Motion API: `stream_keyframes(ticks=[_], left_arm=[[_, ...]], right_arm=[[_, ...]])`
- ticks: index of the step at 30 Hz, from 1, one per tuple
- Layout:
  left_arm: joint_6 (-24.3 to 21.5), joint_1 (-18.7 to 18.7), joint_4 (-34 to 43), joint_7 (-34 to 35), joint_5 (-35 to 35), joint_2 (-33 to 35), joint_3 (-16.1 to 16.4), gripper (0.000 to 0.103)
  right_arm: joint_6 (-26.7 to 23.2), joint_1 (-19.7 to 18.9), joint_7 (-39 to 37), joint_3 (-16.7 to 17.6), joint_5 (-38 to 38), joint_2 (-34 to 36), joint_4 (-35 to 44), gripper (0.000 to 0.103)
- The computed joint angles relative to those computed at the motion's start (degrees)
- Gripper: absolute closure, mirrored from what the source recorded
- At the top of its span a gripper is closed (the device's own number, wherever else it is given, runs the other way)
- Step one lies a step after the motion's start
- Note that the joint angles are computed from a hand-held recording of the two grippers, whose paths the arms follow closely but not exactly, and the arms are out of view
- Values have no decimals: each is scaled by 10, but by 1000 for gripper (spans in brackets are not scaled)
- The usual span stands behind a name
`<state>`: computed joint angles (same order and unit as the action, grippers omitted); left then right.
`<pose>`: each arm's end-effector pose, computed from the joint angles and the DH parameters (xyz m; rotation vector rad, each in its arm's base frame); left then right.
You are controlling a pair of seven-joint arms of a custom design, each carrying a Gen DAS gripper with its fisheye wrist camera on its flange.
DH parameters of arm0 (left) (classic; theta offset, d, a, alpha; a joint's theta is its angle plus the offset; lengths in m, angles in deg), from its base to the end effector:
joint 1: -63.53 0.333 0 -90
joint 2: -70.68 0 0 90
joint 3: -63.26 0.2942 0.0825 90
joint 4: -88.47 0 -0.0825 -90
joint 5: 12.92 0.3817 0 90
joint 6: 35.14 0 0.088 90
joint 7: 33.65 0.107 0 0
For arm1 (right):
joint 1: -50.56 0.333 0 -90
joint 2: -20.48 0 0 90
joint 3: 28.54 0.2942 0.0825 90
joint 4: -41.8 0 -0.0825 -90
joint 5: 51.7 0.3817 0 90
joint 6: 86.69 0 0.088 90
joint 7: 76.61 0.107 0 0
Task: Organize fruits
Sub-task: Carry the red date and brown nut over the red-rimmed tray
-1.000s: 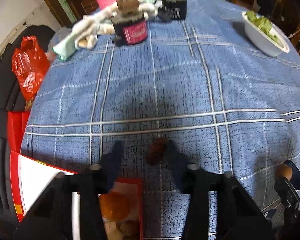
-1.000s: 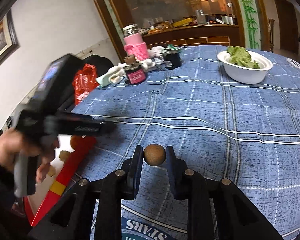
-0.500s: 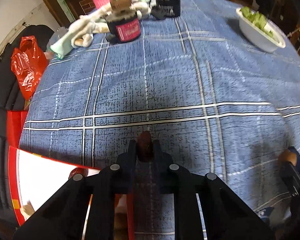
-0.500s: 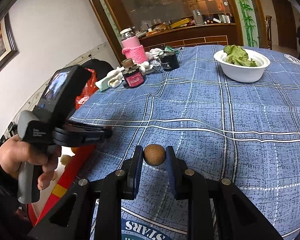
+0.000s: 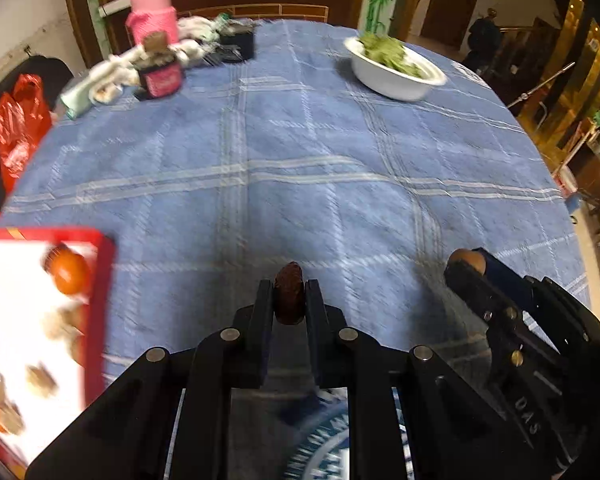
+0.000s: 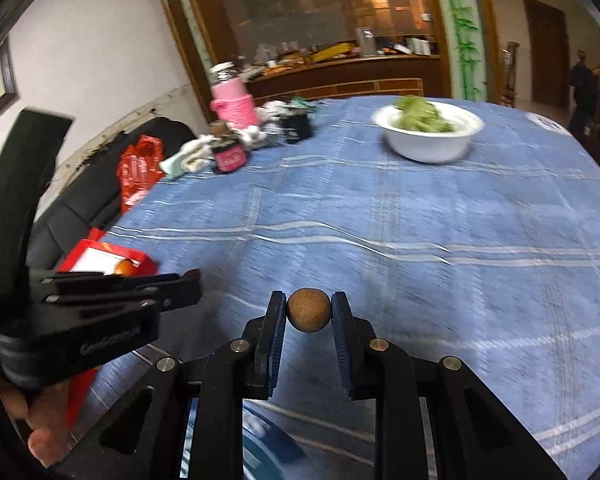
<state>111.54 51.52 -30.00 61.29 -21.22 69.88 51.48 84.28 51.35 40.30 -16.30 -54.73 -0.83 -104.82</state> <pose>0.5347 -0.2338 0.4729 -1.5748 2.3797 -0.6892 0.4546 0.1129 0.4675 -1.5537 1.8535 -0.5486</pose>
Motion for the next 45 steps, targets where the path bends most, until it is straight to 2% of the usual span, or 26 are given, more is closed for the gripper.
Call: stream_keyframes(ticks=[4,9,14,20,25,28,30,36,40,45], left_arm=[[25,-8,-39,-10,-20,-18,-3,90],[59,-19,-82,-17,-20,-38,0,90],[96,-32,-115,-13,-26,-57,4,90],[154,-49,-155,-5,-34,-87,15,90],[194,-55,-182,-23,-15,-99,23,90],[204,-65,-189,-20,-20,-100,33,90],[215,-59,-196,-38,0,-102,29,90],[243,-80,-215,-33,-20,-114,49,90],[269,-73,-228,-60,9,-122,44,90],[300,-39,-243,-132,90,-133,18,90]], right_arm=[[-17,-22,20,10,-10,-52,-46,79],[-25,-31,34,19,-8,-100,-85,79],[-41,-48,65,46,-12,-142,-110,79],[-47,-69,99,73,-34,-171,-118,79],[-45,-86,127,97,-53,-185,-121,79],[-51,-94,139,106,-65,-187,-117,79],[-52,-98,146,110,-73,-188,-116,79],[-59,-106,165,120,-96,-192,-113,79],[-68,-121,186,138,-118,-202,-111,79],[-67,-127,205,143,-137,-211,-114,79]])
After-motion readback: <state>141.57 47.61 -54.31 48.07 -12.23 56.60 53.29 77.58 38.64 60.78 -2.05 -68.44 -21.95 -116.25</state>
